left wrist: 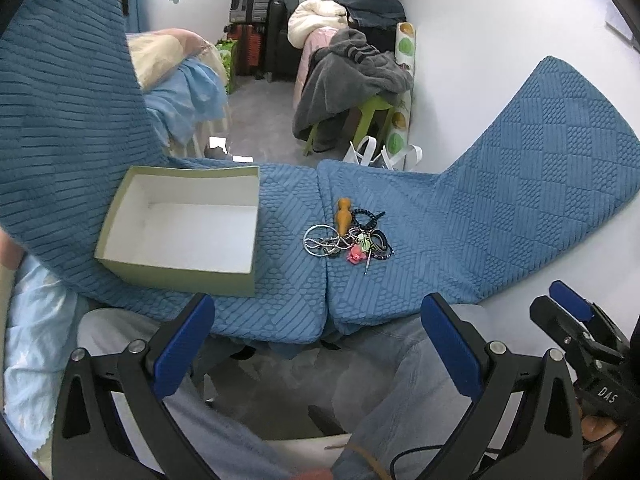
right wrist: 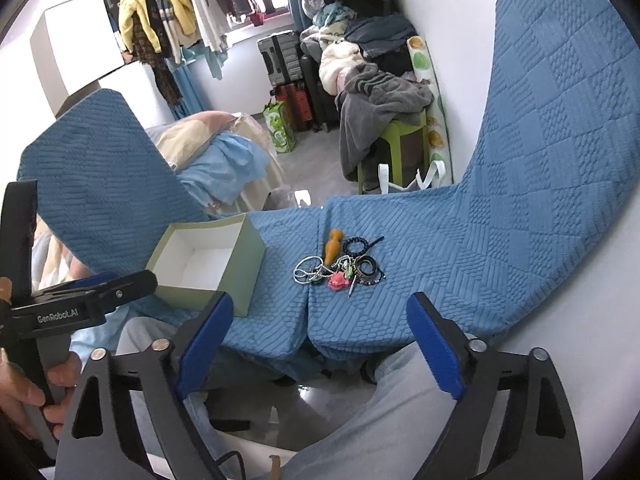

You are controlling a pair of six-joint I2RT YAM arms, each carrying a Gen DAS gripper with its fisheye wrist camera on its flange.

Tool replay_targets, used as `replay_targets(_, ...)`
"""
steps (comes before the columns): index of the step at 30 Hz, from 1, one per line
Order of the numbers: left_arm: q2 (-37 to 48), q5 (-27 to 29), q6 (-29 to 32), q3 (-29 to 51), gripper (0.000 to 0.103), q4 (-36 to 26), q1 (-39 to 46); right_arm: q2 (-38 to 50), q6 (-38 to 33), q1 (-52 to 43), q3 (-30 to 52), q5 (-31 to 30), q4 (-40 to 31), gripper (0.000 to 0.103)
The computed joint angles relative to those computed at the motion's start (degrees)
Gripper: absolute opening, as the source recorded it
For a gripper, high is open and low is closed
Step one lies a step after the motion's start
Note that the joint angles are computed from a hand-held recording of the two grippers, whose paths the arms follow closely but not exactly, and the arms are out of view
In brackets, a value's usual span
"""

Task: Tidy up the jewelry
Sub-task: 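Grasp the silver hoop with the left gripper while the right gripper grasps the pink hat clip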

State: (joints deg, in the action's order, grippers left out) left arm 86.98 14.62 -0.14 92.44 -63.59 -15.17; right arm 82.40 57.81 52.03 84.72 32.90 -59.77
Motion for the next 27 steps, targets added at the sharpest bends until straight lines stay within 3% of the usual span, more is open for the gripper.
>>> replay_targets(2, 1.54, 0.25, -0.04, -0.15, 0.102, 1.3, -0.65, -0.21, -2.48, -2.24, -2.2, -2.13, 3.02, 0.076)
replay_targets(6, 4.8, 1.58, 0.02, -0.87, 0.101, 4.25, -1.58, -0.53, -6.17, -6.74, -7.23, -5.92, 9.02, 0.069)
replay_targets(10, 9.1, 2.28, -0.17, -0.44, 0.093, 6.42, -2.76, -0.07, -9.58, -11.35, -12.16, -9.61, 15.41, 0.058)
replay_targets(16, 16.4, 4.1, -0.87, 1.32, 0.078, 9.52, -4.04, 2.49, -14.31, -17.67, -19.18, -14.08, 25.36, 0.057)
replay_targets(20, 21.35, 5.16, -1.43, 2.97, 0.074, 11.02, -4.74, 4.45, -16.98, -20.8, -22.53, -15.69, 31.65, 0.06)
replay_targets(27, 30.56, 5.97, -1.48, 7.92, 0.058, 11.6, -5.66, 12.27, -22.1, -27.01, -24.6, -20.68, 41.44, 0.06)
